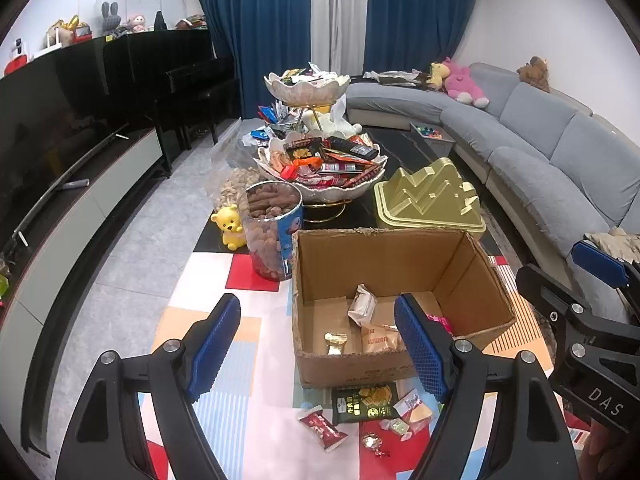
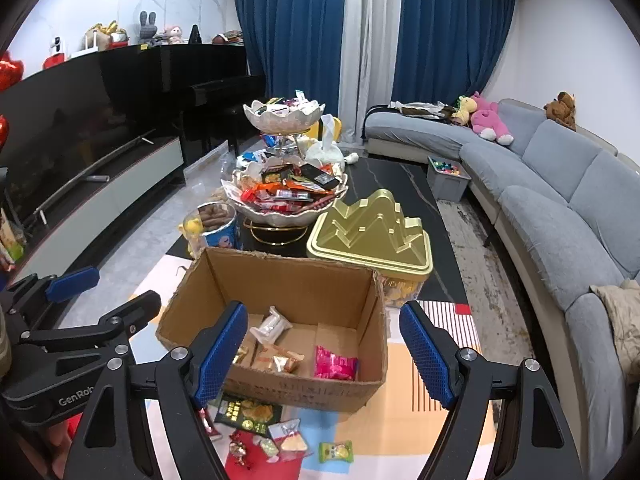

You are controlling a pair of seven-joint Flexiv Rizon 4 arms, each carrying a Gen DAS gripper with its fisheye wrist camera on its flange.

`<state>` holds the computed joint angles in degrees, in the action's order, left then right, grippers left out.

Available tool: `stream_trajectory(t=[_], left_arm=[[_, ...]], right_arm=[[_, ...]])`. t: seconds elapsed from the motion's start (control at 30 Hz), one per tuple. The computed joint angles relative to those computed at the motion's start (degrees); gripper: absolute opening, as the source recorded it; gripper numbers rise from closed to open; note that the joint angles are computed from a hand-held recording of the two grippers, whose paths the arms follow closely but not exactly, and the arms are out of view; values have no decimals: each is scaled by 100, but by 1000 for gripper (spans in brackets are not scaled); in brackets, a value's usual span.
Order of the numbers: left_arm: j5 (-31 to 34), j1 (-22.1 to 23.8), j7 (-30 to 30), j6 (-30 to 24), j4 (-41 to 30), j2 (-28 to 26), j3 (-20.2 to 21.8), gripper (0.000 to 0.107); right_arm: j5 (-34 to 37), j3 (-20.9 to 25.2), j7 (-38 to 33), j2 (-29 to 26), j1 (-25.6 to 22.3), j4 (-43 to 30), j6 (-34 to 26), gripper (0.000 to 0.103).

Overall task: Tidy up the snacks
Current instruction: 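Withdraw both open tools and move down toward the snacks before the box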

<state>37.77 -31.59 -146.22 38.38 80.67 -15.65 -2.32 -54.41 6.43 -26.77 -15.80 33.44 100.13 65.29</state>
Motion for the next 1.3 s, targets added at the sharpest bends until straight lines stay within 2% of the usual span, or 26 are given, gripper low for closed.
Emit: stream_trajectory(t=[0.63,1.3], left_arm=[[44,-8,-246,-90,434,308,-174,79],[-99,5,-398,-119,857,318,-279,79]], right_arm=[[-189,134,197,216,-43,365,21,79],[-66,238,97,211,-22,757,64,79]])
